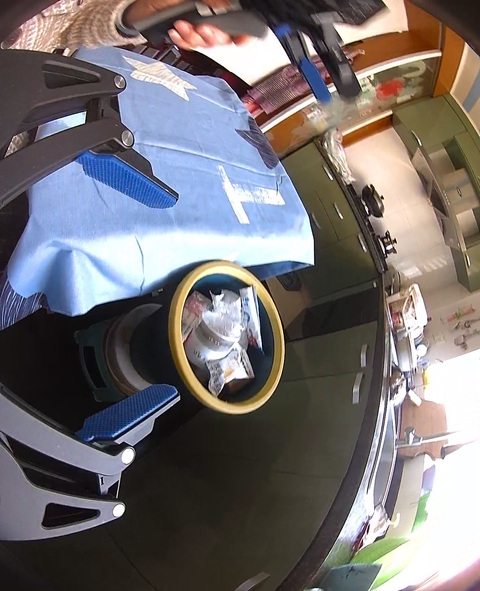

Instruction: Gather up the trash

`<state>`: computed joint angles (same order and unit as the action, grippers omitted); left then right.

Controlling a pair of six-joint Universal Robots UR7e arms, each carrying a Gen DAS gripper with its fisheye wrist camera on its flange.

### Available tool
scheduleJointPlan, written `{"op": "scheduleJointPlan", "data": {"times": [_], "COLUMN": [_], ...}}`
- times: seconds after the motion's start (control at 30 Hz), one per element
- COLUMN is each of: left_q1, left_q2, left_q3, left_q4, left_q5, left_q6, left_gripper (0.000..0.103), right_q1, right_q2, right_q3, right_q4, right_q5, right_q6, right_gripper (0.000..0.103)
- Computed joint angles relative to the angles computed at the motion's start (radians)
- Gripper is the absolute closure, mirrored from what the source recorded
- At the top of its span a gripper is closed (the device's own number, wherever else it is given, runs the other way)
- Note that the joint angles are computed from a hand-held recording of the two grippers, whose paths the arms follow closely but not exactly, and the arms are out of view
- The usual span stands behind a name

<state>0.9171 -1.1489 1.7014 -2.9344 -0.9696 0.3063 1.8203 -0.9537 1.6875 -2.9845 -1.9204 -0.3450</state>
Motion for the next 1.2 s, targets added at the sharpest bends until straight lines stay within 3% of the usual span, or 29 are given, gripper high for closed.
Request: {"op": "scheduleJointPlan", "data": {"times": [0.1, 0.23, 0.37, 0.47, 0.6, 0.73, 0.87, 1.03, 1.2], "left_q1": [-0.041, -0.099, -0.121, -0.134, -0.153, -0.174, -0.212, -0.259, -0.304], "left_q2": [-0.123, -0.208, -0.300, -0.393, -0.535, -0.617, -0.651, -0.688, -0.695], "left_q3": [0.142, 0.277, 0.373, 0.445, 0.534, 0.577, 0.603, 0.613, 0.622], "left_q4": [-0.093, -0.259, -0.329, -0.258, -0.026, 0.126, 0.104, 0.163, 0.191], "left_q5": [0.143, 0.438, 0.580, 0.641, 0.717, 0.772, 0.818, 0.819, 0.824], "left_q6": [-0.003, 0.053, 0.057, -0.058, -0.307, -0.449, -0.427, -0.472, -0.483], "left_gripper": [0.006, 0.006, 0.006, 0.006, 0.006, 0.006, 0.006, 0.006, 0.006], "right_q1": [0.015, 0.037, 0.062, 0.084, 0.110, 0.129, 0.140, 0.152, 0.149], "right_q2": [0.015, 0.030, 0.042, 0.043, 0.036, 0.016, -0.014, -0.037, -0.072], "right_q3": [-0.007, -0.008, -0.008, 0.003, 0.022, 0.051, 0.099, 0.142, 0.182], "right_q4": [0.003, -0.004, -0.013, -0.041, -0.096, -0.129, -0.175, -0.255, -0.284], "right_q5": [0.002, 0.001, -0.010, -0.024, -0.048, -0.062, -0.070, -0.103, -0.087], "right_q6": [-0.014, -0.032, -0.055, -0.085, -0.118, -0.135, -0.147, -0.169, -0.179], "right_gripper": [0.008, 0.007, 0.007, 0.005, 0.005, 0.005, 0.005, 0.005, 0.005]}}
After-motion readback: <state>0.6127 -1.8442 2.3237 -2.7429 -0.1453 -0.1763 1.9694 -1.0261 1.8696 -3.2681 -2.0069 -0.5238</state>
